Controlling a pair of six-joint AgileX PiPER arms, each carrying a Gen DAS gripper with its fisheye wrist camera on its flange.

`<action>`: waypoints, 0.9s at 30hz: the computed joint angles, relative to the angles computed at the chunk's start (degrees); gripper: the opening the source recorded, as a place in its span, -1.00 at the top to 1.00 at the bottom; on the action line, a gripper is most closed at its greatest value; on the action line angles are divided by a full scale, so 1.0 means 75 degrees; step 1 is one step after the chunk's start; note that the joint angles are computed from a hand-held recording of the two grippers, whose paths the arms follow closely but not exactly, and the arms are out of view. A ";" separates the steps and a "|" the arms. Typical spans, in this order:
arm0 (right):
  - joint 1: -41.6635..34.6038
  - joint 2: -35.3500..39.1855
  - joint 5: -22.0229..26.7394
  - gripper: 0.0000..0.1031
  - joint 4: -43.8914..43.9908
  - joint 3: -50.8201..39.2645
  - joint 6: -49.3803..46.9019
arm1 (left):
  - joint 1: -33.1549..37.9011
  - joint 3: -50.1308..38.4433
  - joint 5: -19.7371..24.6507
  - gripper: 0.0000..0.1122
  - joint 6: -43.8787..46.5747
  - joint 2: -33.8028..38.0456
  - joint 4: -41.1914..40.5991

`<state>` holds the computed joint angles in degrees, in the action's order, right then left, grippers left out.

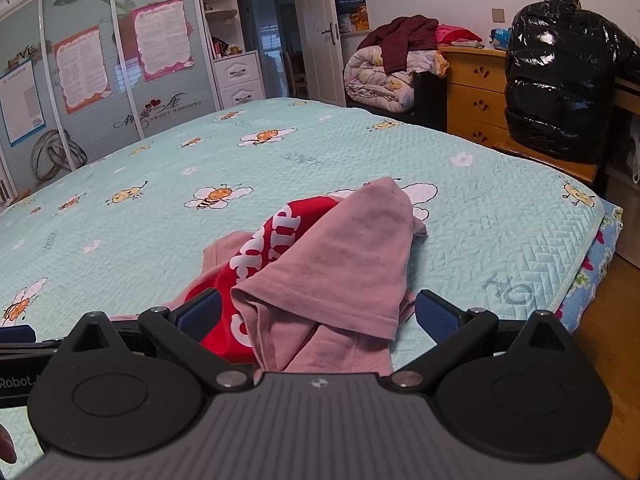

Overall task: Fold clothes
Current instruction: 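Move both grippers toward the crumpled pink shirt on the bed, then close the right gripper on the pink fabric while the left gripper grasps the red-printed edge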

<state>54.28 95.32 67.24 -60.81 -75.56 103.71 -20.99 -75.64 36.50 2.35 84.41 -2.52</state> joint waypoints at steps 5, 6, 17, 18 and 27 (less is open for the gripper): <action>-0.0446 0.0026 -0.0395 -0.97 -0.0003 0.0072 -0.0178 | -0.0117 -0.0335 0.0042 -0.83 -0.0017 0.0522 0.0045; -0.0583 0.0039 -0.0532 -0.97 0.0007 0.0083 -0.0253 | -0.0149 -0.0414 0.0047 -0.83 -0.0018 0.0642 0.0059; -0.2591 0.0448 -0.2579 -0.97 0.0509 0.0073 -0.1016 | -0.0312 -0.2334 0.0491 -0.83 0.0543 0.2684 -0.0534; -0.2792 0.0490 -0.2870 -0.97 0.0574 0.0099 -0.1013 | -0.0320 -0.2587 0.0588 -0.83 0.0559 0.2914 -0.0579; -0.3834 0.1495 -0.4304 -0.97 0.1807 -0.0400 -0.1668 | -0.0256 -0.3184 0.0569 -0.84 0.0593 0.4075 -0.1127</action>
<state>25.52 106.53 34.96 -47.26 -78.56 91.20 -22.91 -99.52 40.77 6.80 114.98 -10.97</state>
